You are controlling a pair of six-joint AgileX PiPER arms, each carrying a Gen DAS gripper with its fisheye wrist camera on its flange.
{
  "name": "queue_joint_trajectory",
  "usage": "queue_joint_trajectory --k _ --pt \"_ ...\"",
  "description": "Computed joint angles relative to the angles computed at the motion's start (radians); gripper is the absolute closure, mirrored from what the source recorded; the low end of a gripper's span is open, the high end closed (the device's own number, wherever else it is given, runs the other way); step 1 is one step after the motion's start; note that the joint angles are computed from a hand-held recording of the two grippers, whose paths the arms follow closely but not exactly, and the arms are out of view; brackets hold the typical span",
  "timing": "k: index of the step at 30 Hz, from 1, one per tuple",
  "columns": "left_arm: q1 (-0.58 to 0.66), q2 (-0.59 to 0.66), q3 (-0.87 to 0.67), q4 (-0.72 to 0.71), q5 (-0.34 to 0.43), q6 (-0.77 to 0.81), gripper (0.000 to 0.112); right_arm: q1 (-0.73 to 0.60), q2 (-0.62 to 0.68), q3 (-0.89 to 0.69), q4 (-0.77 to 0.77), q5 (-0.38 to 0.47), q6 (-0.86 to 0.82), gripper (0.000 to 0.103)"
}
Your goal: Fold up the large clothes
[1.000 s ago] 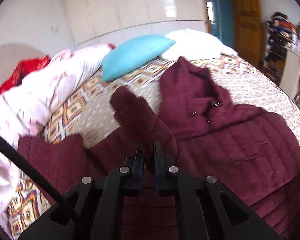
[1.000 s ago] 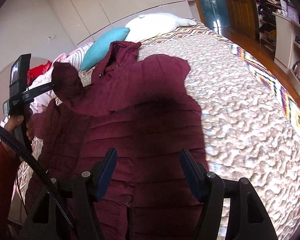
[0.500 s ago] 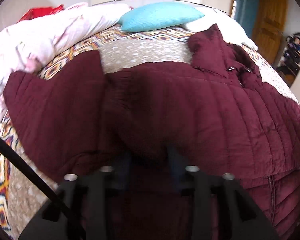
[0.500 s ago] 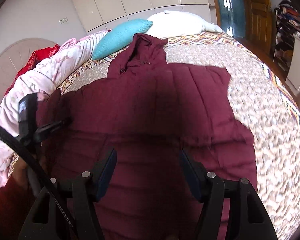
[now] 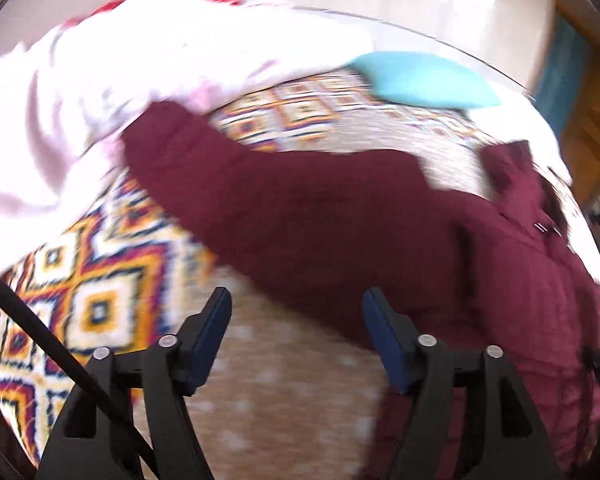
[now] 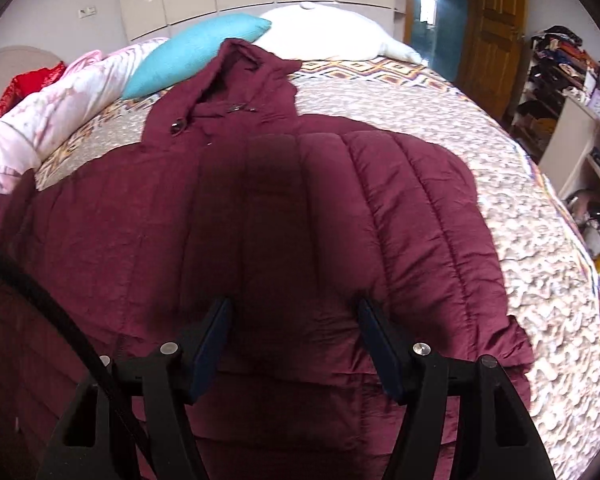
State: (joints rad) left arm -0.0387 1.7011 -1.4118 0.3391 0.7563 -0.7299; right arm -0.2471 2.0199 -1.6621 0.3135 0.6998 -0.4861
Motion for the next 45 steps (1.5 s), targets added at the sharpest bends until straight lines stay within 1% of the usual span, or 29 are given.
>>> queue_joint_trajectory --k 1,2,3,4,5,9,11,12,15,16,17,19,21,22,24,25,27,28,29,31,34,36,40,42,45 --pt "0.038 0.002 0.004 -0.037 -0.004 0.021 0.044 0.003 -0.017 0.017 -0.02 -0.011 0.024 0.034" --pt "0.087 0.006 0.008 -0.086 -0.014 0.049 0.044 0.0 -0.04 0.046 0.0 -0.023 0.013 0.033" --pt "0.134 0.012 0.012 -0.132 -0.026 0.074 0.044 -0.01 -0.074 0.087 0.059 -0.029 -0.036 0.033" --pt "0.176 0.023 0.011 -0.177 -0.039 0.1 0.044 -0.026 -0.102 0.128 0.147 -0.018 -0.116 0.033" --pt "0.212 0.031 0.015 -0.218 -0.053 0.126 0.044 -0.037 -0.121 0.16 0.203 -0.012 -0.171 0.033" --pt "0.329 0.123 -0.059 -0.38 -0.052 0.232 0.044 -0.056 -0.208 0.317 0.399 0.007 -0.36 0.033" --pt "0.371 0.196 -0.139 -0.457 -0.028 0.287 0.044 -0.047 -0.218 0.358 0.446 0.006 -0.401 0.033" --pt "0.384 0.225 -0.17 -0.482 -0.022 0.301 0.044 -0.042 -0.22 0.379 0.464 -0.004 -0.42 0.029" --pt "0.416 0.302 -0.249 -0.544 -0.025 0.323 0.044 -0.016 -0.209 0.416 0.476 -0.056 -0.444 0.025" --pt "0.424 0.331 -0.283 -0.559 -0.021 0.331 0.044 -0.014 -0.206 0.421 0.486 -0.062 -0.455 0.024" --pt "0.428 0.36 -0.319 -0.566 -0.016 0.335 0.042 -0.012 -0.206 0.426 0.496 -0.066 -0.467 0.02" --pt "0.425 0.405 -0.391 -0.54 0.003 0.315 0.039 0.005 -0.212 0.446 0.502 -0.09 -0.495 0.014" --pt "0.414 0.447 -0.468 -0.503 0.042 0.27 0.033 0.027 -0.218 0.459 0.474 -0.113 -0.493 0.006" --pt "0.405 0.464 -0.503 -0.479 0.061 0.237 0.03 0.039 -0.219 0.462 0.458 -0.124 -0.489 0.005" --pt "0.379 0.502 -0.583 -0.402 0.122 0.158 0.03 0.046 -0.213 0.457 0.444 -0.132 -0.483 0.004" --pt "0.364 0.524 -0.632 -0.36 0.164 0.138 0.033 0.046 -0.211 0.454 0.444 -0.131 -0.483 0.004" --pt "0.333 0.533 -0.675 -0.257 0.213 0.111 0.093 0.043 -0.204 0.449 0.448 -0.128 -0.487 0.004" --pt "0.323 0.544 -0.711 -0.246 0.252 0.134 0.104 0.044 -0.204 0.449 0.448 -0.13 -0.487 0.004" --pt "0.314 0.535 -0.716 -0.233 0.265 0.13 0.106 0.043 -0.204 0.449 0.447 -0.131 -0.488 0.004" --pt "0.299 0.482 -0.67 -0.223 0.232 0.121 0.107 0.045 -0.202 0.448 0.446 -0.133 -0.488 0.004" --pt "0.254 0.38 -0.621 -0.262 0.183 0.155 0.107 0.04 -0.2 0.446 0.461 -0.123 -0.497 0.004" --pt "0.212 0.342 -0.635 -0.285 0.18 0.189 0.107 0.036 -0.197 0.443 0.473 -0.115 -0.505 0.004" --pt "0.078 0.278 -0.675 -0.409 0.173 0.313 0.109 0.022 -0.192 0.439 0.504 -0.095 -0.527 0.004" --pt "-0.008 0.255 -0.67 -0.476 0.152 0.381 0.11 0.005 -0.186 0.433 0.535 -0.069 -0.546 0.004" --pt "-0.159 0.27 -0.684 -0.489 0.163 0.424 0.11 -0.03 -0.174 0.422 0.6 -0.015 -0.58 0.004"
